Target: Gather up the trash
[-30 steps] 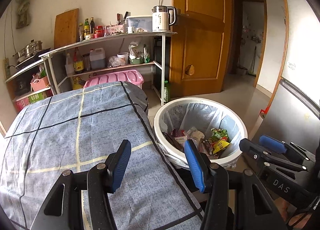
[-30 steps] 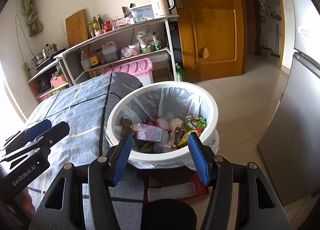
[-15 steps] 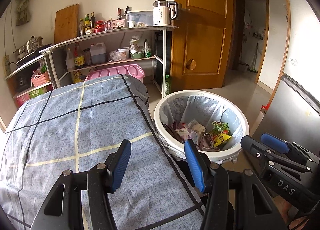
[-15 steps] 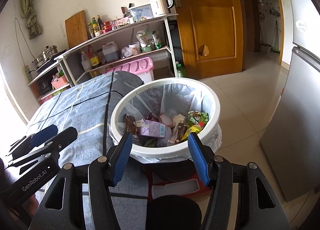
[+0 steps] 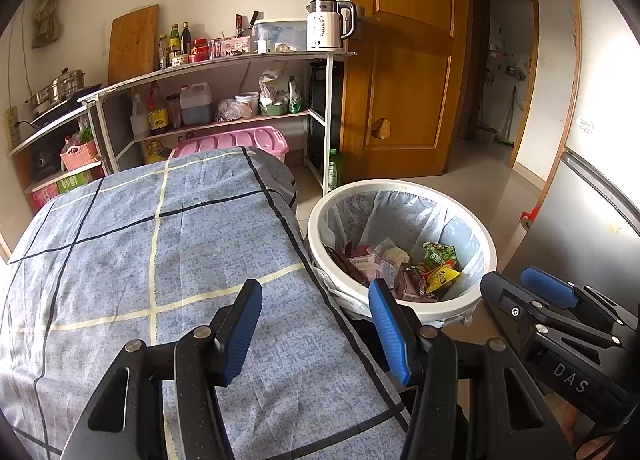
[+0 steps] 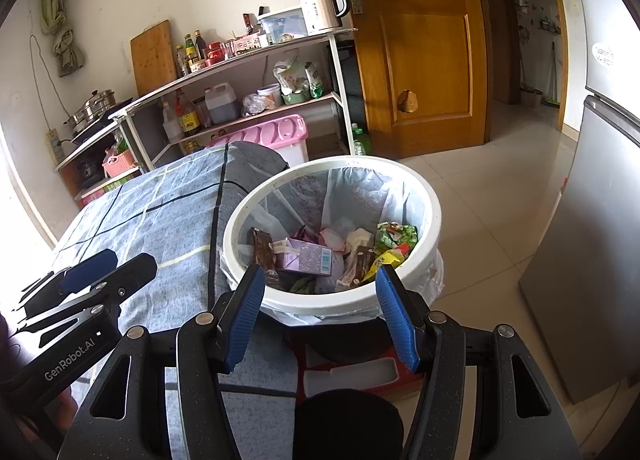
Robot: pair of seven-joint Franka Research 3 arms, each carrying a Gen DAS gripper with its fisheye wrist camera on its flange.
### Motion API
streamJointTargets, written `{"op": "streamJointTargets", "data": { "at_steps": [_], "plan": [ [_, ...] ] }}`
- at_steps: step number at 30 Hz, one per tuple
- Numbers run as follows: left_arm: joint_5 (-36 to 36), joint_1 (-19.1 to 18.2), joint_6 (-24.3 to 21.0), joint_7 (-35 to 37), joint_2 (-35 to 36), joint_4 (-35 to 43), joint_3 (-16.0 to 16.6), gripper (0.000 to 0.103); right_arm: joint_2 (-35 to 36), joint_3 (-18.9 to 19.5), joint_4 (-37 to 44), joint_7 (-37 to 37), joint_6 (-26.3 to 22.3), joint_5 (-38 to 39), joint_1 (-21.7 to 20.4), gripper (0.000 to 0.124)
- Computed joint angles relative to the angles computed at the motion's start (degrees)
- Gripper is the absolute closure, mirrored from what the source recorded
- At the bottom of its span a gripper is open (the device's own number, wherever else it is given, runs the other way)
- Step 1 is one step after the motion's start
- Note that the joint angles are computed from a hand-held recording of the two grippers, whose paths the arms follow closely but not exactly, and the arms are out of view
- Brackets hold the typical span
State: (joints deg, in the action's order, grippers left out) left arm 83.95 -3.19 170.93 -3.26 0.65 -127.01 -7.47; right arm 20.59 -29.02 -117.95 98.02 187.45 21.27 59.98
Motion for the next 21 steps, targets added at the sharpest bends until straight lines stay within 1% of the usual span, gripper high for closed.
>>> {"op": "streamJointTargets", "data": {
  "at_steps": [5, 7, 13, 21],
  "plan": [
    [0.1, 0.0, -0.2, -0.2, -0.3, -0.3, 0.0, 0.048, 0.2, -0.1, 0.1, -0.1, 0.1, 0.3, 0.2, 0.065],
    [0.2, 0.0, -0.2, -0.4, -0.4, -0.3, -0.1, 0.048, -0.1, 0.8, 0.0, -0.5, 0.1, 0.2, -0.7, 0.065],
    [-0.5, 0.1, 0.0, 0.4, -0.4, -0.3, -0.1, 0.048, -0.2, 0.0, -0.3, -0.5, 0.1, 0.5, 0.3, 0.065],
    [-0.4, 0.1, -0.1, 0.2, -0.4, -0.3, -0.1, 0.048, -0.2, 0.1, -0.2, -0.7, 0.2, 0.7, 0.2, 0.065]
  ]
}}
